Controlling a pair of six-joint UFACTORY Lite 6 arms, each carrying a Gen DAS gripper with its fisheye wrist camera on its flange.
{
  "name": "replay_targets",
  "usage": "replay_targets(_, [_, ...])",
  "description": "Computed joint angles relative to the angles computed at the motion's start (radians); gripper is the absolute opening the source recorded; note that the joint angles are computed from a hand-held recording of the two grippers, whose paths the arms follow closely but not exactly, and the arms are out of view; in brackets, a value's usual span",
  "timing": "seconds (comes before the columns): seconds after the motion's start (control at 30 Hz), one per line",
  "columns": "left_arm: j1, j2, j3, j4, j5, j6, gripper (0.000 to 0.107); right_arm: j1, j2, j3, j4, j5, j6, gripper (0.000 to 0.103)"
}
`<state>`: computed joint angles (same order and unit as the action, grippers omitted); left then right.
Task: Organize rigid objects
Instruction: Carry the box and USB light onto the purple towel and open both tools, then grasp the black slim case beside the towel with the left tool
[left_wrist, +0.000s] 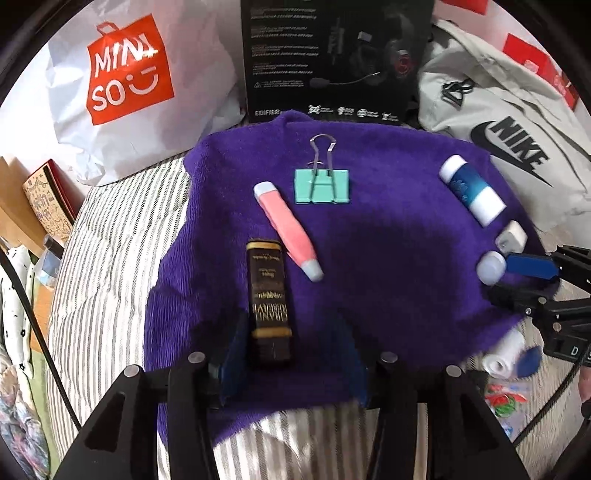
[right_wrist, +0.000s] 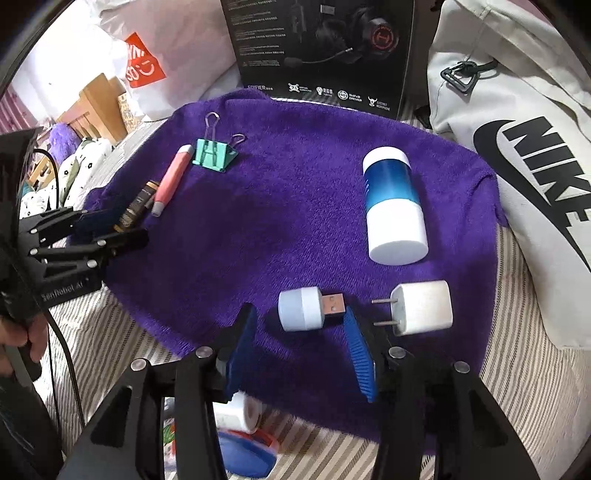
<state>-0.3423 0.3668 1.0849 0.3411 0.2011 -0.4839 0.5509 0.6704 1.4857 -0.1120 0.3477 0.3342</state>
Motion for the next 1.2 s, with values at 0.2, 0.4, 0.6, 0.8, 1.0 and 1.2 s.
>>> replay_targets(0.2, [-0.052,-0.232,-0.203,0.145,-0.031,-0.149,0.047,0.028,-0.183,-0.207,-0.183,-0.053,0.237,0.051])
replay_targets(0.4, [-0.13,-0.437,-0.38,0.032,-0.036,-0.043,0.047,0.053,-0.424,-0.474,-0.428,-0.09,0.566,0.054])
replay_targets(0.6, [-0.243,-0.398,-0.417,0.364,-0.076,-0.415,0.047,0.082,-0.651,-0.712,-0.638,-0.107,0.886,0.056])
replay_targets(0.8, [-0.3,-0.309,-0.393,0.599,-0.101,-0.644,0.047,0.151,-0.811,-0.833,-0.624,-0.055,0.959,0.057])
replay_targets(1.0, [-0.368,-0.259,-0.346,0.695,-0.05,-0.715,0.046,0.247,-1.005,-0.971,-0.753,0.051,1.194,0.066])
replay_targets(1.2, [-0.435,-0.163,-0.253,0.668,0.04,-0.682,0.047,0.245,-1.082,-1.018,-0.745,0.073,1.196,0.066])
